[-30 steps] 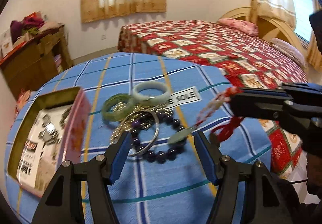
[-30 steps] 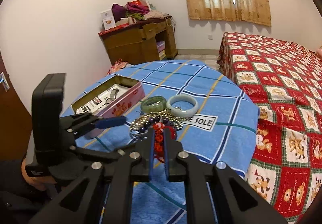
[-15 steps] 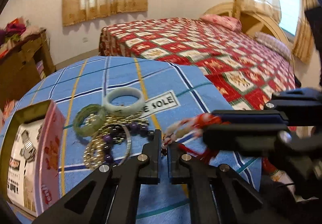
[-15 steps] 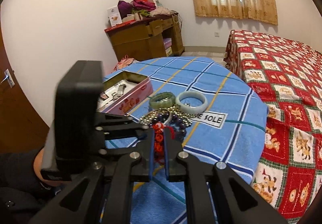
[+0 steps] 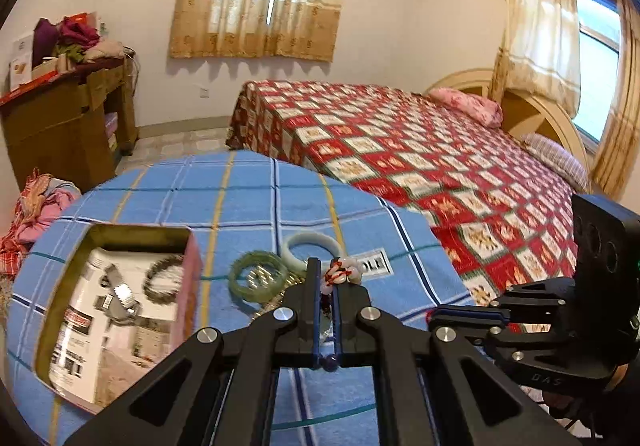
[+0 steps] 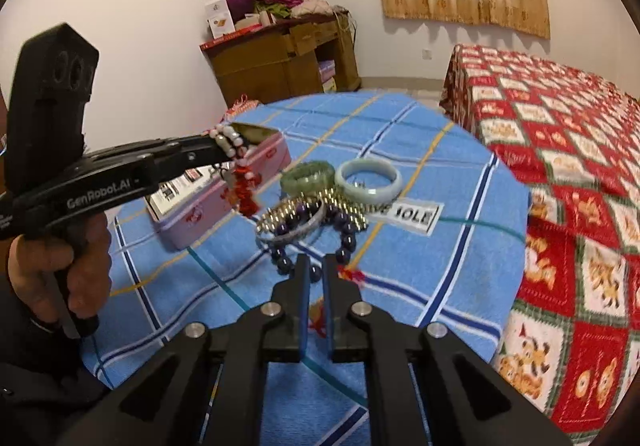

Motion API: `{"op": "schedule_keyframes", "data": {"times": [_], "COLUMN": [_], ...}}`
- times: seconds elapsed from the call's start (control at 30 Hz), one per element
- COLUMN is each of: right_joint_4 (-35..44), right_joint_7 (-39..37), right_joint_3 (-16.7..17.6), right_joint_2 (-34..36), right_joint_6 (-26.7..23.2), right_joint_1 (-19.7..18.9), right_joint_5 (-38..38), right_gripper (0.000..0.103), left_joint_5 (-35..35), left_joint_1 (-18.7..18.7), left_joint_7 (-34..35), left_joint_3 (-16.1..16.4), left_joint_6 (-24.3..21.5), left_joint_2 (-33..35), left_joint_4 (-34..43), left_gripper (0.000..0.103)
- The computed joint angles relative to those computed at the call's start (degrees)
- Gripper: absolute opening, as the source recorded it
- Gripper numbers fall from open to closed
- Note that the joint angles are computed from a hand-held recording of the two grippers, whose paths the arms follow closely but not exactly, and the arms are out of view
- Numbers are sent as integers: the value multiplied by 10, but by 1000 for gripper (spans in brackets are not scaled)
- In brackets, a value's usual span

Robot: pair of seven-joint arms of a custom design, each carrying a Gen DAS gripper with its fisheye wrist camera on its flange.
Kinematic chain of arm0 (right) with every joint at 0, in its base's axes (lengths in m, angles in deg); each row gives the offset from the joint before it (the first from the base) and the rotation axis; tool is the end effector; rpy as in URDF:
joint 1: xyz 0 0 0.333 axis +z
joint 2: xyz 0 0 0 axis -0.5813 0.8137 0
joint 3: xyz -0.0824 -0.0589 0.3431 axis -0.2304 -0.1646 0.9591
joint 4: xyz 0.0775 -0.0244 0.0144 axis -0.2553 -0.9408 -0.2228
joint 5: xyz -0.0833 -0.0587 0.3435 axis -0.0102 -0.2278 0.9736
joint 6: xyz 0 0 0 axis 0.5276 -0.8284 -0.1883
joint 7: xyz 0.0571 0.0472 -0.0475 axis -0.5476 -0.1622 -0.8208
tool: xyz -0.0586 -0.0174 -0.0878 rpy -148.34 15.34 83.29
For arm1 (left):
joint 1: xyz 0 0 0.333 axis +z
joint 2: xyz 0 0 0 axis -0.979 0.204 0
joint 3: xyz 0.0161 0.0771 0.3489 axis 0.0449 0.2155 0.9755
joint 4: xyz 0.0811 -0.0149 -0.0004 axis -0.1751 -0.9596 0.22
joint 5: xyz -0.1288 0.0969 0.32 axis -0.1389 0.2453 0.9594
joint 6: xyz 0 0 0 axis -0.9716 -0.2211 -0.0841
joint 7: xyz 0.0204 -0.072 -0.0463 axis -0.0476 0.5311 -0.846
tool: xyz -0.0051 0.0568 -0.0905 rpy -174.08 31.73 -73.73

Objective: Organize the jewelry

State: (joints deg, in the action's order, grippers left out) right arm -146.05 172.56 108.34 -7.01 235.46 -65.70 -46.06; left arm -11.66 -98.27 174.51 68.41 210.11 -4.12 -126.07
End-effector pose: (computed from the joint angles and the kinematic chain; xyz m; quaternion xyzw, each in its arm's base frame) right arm 0.3493 0.1984 0.4477 -0.5953 0.6748 -0.2423 0.3627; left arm 0.4824 -0.3280 0.4861 -0.2900 0.8317 -0.4691 0.0647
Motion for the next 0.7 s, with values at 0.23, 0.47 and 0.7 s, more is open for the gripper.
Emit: {"op": "schedule_keyframes", "data": {"times": [0.23,0.47,0.7], "right_joint_4": [34,69,26], "right_joint_7": [-20,-26,24], "right_joint_3": [-21,-57,-63], "right_joint_2": [-14,-9,-1], "right_joint_6": [-21,-111,-162], "right_joint_1": [10,30,41], "right_joint_5": [-23,-65,-106], "right_gripper": [6,13,62], "left_joint_5": [-5,-18,-9], "left_joint_1": [12,22,22], "left_joint_7": [-5,4,-7], "left_joint_3": [14,20,19], "left_joint_6": [-3,-1,-13], "left_joint_2": [-16,-17,-13], "left_joint_4": [15,23,5], "left_gripper": [3,3,3]}}
